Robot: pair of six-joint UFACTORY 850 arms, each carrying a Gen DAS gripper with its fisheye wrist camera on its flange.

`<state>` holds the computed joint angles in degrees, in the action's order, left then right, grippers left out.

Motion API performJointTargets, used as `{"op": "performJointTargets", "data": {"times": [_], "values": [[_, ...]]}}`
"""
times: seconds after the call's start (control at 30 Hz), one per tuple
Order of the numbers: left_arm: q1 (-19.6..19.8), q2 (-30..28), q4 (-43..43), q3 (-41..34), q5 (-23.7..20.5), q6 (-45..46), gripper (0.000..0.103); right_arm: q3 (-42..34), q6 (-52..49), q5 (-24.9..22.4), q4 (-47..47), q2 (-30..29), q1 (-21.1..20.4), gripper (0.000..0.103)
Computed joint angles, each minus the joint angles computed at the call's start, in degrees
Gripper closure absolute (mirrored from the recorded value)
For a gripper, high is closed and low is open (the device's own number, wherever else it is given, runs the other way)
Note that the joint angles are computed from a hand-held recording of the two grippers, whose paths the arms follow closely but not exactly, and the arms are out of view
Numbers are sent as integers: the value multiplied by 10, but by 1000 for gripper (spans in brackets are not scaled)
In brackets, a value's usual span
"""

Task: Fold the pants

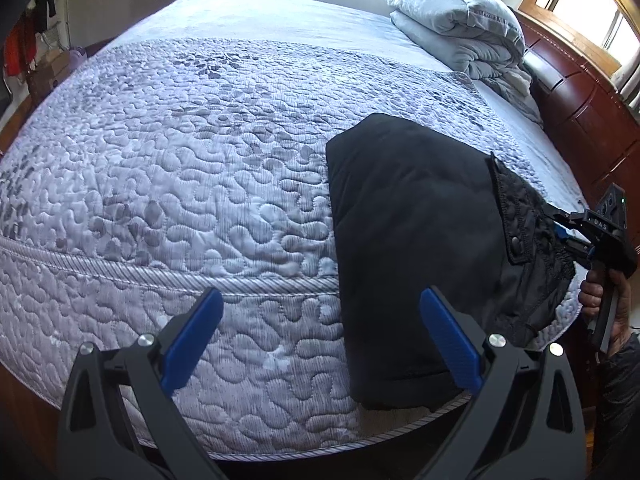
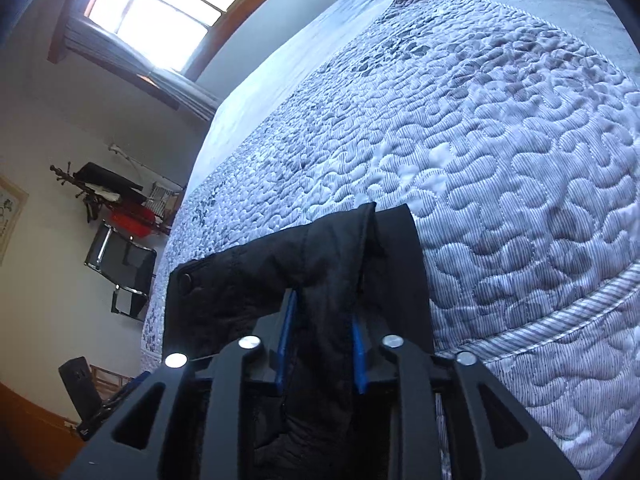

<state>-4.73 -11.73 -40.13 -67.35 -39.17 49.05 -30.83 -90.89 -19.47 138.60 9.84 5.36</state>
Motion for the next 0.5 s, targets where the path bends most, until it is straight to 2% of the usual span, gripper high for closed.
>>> {"op": "performJointTargets", "data": {"times": [0.03,0.1,0.13,0.2,0.37,0.5], "values": [[7,-6,-18,-7,-24,11,4,12,-8,-17,12,12,-2,68],[26,-28,-64,-30,-101,32,4,30,-21,-28,34,36,-2,50],[34,-40,-79,-42,-137,32,4,38,-26,-28,42,46,0,47],[44,-66,-94,-67,-199,21,4,58,-24,-41,45,70,-2,46],[42,-95,-90,-91,-250,2,4,95,-21,-50,66,114,-3,46],[42,-137,-96,-117,-339,-15,4,112,-25,-58,82,127,-3,46]]}}
